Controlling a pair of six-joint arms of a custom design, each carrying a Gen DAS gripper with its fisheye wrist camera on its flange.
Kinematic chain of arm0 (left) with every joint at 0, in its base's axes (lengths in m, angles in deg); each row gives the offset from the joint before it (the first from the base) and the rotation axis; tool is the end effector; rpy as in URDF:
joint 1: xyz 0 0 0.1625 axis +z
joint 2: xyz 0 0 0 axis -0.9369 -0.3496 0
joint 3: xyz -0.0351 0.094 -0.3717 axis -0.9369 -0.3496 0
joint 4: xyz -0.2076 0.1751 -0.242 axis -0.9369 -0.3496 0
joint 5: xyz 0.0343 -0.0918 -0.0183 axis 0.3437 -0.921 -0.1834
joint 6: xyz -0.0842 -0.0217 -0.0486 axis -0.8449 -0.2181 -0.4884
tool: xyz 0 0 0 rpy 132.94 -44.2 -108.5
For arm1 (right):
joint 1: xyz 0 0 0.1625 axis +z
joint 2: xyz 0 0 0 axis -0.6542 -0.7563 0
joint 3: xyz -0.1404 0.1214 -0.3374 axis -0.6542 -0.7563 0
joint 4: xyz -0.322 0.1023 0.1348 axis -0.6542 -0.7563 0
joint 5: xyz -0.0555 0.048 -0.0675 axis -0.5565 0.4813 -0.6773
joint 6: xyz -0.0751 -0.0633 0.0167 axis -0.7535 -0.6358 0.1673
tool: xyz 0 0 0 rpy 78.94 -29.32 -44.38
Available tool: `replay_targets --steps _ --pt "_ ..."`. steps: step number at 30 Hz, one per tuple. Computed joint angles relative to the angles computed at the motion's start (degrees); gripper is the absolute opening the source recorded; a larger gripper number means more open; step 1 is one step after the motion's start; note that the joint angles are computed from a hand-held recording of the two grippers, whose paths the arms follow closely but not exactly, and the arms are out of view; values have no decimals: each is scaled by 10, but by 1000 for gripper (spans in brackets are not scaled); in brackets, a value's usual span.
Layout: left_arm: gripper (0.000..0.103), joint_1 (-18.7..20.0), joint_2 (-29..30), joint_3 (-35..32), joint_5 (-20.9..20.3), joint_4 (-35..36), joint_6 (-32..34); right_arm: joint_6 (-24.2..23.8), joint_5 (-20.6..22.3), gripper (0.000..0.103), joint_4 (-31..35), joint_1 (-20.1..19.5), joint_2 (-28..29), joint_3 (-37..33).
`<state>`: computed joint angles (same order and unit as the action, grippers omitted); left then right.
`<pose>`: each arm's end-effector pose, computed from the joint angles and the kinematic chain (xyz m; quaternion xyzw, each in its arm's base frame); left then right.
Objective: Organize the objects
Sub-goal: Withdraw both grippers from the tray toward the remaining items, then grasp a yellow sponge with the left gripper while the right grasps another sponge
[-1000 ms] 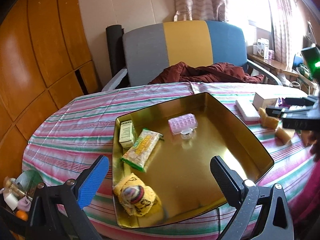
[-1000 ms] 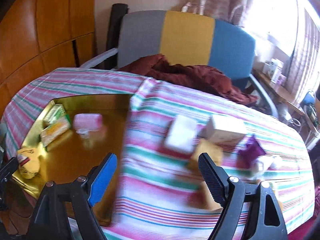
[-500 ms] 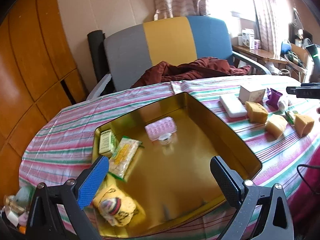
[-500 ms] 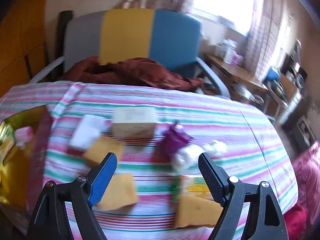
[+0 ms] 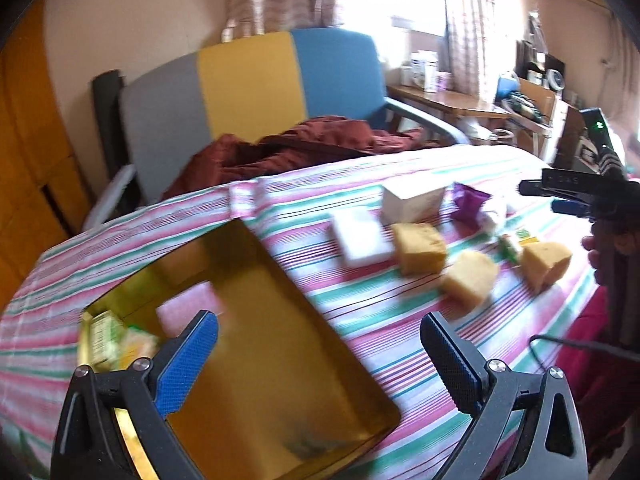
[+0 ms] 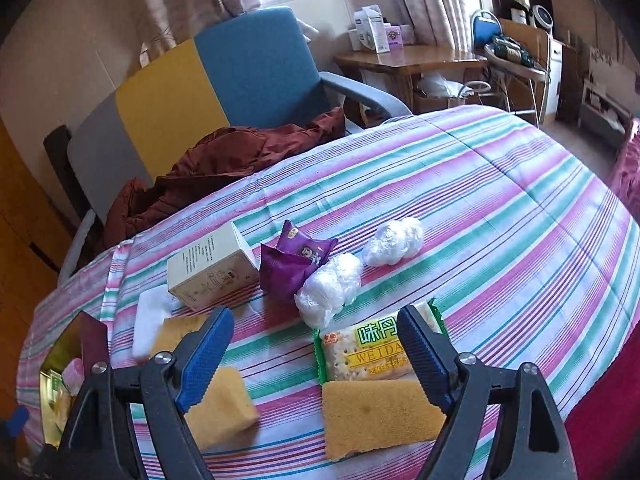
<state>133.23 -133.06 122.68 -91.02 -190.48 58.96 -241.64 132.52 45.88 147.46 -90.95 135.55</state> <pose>-0.1079 -0.6271 0.2716 0.4111 0.8396 -0.2455 0.2565 0.2268 -0.5823 0.1205 -0.1726 -0.8142 0.4545 0.3173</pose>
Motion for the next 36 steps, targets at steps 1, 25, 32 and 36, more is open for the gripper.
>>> replay_targets --steps 1,25,32,36 --pt "101 -3 8 -3 -3 6 2 5 -2 85 -6 -1 -5 7" --pt "73 -32 198 -112 -45 136 43 139 -113 85 -58 -48 -94 140" --pt "58 -19 179 -105 -72 159 -13 155 -111 85 -33 -52 -84 124" --pt "55 -14 147 -61 -68 133 -14 175 -99 85 20 -53 -58 84"
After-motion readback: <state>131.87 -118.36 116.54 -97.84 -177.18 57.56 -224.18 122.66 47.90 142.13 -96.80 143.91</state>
